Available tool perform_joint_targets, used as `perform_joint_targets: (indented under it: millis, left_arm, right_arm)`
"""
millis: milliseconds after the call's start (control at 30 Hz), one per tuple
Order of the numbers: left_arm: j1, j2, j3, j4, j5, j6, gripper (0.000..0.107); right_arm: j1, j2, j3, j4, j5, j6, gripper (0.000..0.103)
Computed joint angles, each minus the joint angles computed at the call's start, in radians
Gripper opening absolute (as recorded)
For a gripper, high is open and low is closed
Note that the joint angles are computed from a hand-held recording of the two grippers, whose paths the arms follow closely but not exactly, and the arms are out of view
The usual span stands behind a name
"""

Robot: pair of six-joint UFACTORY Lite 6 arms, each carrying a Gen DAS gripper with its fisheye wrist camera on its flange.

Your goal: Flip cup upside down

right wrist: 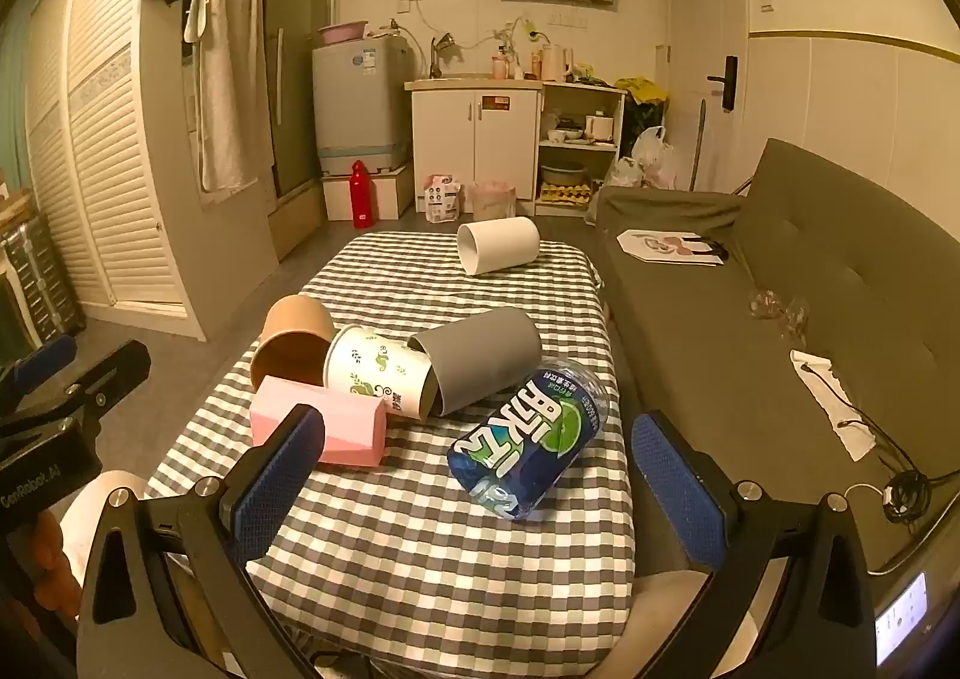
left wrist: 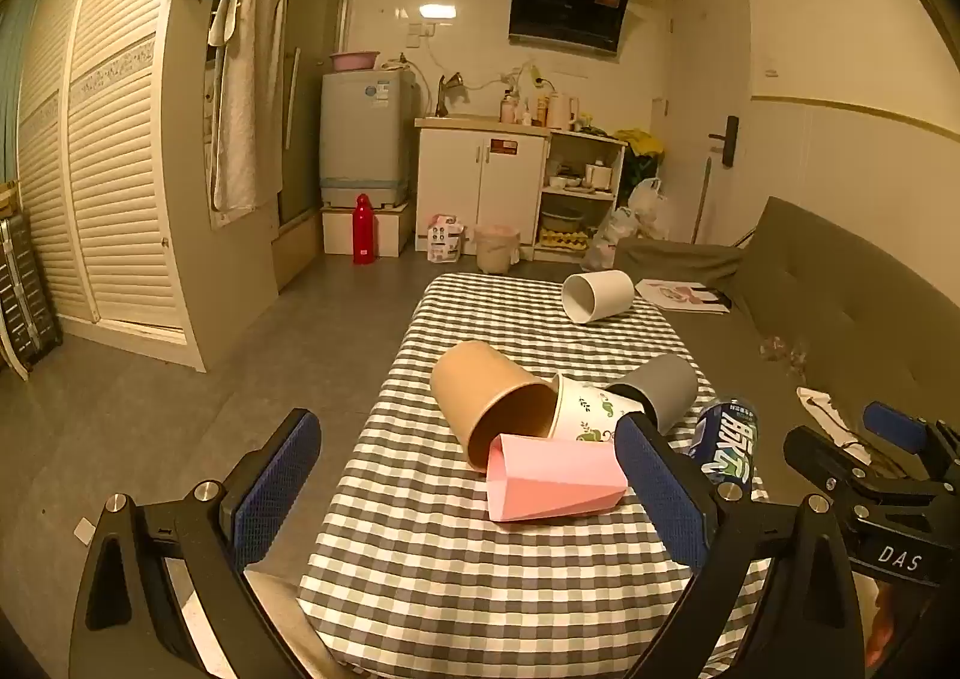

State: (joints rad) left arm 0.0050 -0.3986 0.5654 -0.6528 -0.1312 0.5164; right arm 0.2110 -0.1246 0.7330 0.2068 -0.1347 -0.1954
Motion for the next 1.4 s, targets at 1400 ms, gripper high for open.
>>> perform_joint_targets:
  millis: [1400]
  left_arm:
    - [0.006,0.031,0.005,0.101,-0.015,-0.1,0.101]
  right_arm:
    - [-0.014,0.014,0.019,-0.036,0.022,0.041,0.103]
